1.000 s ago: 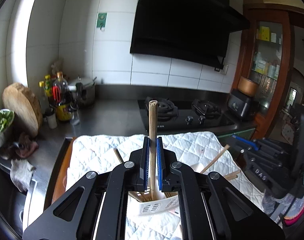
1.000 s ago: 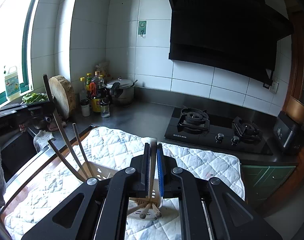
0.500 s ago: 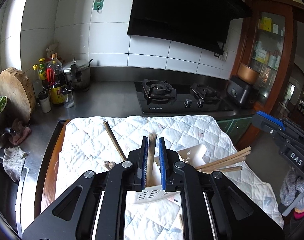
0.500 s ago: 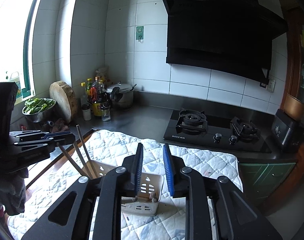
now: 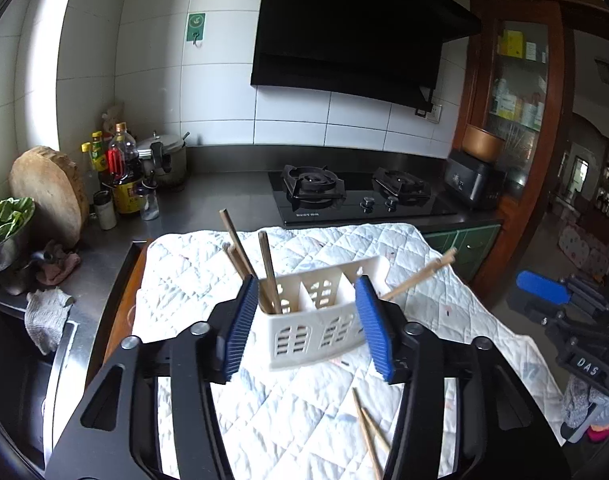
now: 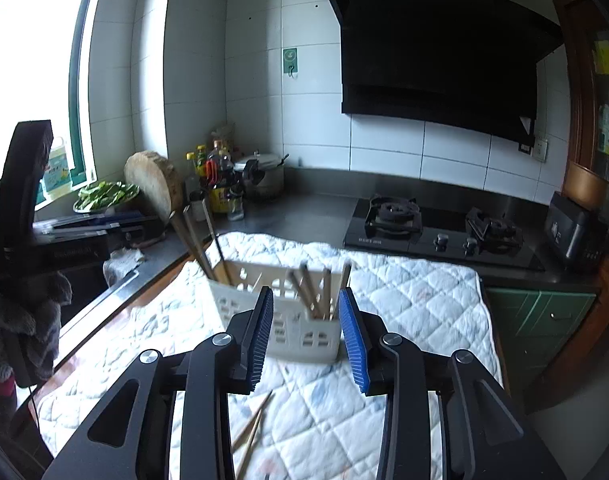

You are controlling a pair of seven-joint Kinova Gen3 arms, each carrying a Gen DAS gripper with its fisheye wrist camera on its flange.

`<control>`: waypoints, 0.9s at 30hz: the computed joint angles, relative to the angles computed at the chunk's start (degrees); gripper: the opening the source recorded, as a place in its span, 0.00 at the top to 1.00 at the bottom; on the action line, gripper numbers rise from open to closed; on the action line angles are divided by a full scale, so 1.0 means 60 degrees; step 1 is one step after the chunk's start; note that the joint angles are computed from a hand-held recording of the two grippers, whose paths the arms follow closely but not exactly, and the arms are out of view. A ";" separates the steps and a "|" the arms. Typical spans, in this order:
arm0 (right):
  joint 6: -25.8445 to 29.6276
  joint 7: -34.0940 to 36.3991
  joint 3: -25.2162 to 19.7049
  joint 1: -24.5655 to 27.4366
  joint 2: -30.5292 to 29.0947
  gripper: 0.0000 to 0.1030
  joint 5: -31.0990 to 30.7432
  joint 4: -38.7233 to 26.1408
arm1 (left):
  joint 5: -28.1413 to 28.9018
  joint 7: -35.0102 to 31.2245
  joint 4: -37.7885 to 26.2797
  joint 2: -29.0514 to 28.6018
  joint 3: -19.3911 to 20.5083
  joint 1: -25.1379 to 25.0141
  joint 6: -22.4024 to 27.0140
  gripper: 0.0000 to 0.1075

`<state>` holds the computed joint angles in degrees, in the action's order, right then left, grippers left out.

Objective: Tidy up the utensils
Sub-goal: 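Withdraw both open tools and lower them toward the last chopsticks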

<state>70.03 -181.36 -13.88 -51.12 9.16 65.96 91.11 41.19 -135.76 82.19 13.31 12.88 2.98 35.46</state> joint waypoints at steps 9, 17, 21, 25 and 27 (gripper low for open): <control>0.0860 -0.1524 -0.0394 -0.1320 0.0649 0.66 -0.0350 0.0667 | 0.1737 -0.2294 0.2521 -0.1363 -0.0450 -0.0192 -0.0462 0.40; 0.0934 -0.2863 -0.0281 -0.2354 0.1370 0.66 -0.0723 0.0940 | 0.2690 -0.3567 0.4102 -0.1827 -0.1084 0.0092 -0.0744 0.34; 0.0888 -0.3355 -0.0167 -0.2709 0.1742 0.66 -0.0877 0.0993 | 0.2921 -0.3974 0.4638 -0.1896 -0.1238 0.0132 -0.0922 0.34; 0.0524 -0.3884 -0.0038 -0.2858 0.2020 0.66 -0.1133 0.1084 | 0.3161 -0.4315 0.5108 -0.1925 -0.1325 0.0129 -0.1053 0.34; 0.0070 -0.4197 0.0009 -0.2824 0.2028 0.66 -0.1256 0.1267 | 0.3241 -0.4404 0.5281 -0.1913 -0.1348 0.0132 -0.1100 0.34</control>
<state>70.46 -206.54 -13.82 -68.07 21.32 58.42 98.71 60.63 -162.18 113.88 1.83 4.80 3.77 28.86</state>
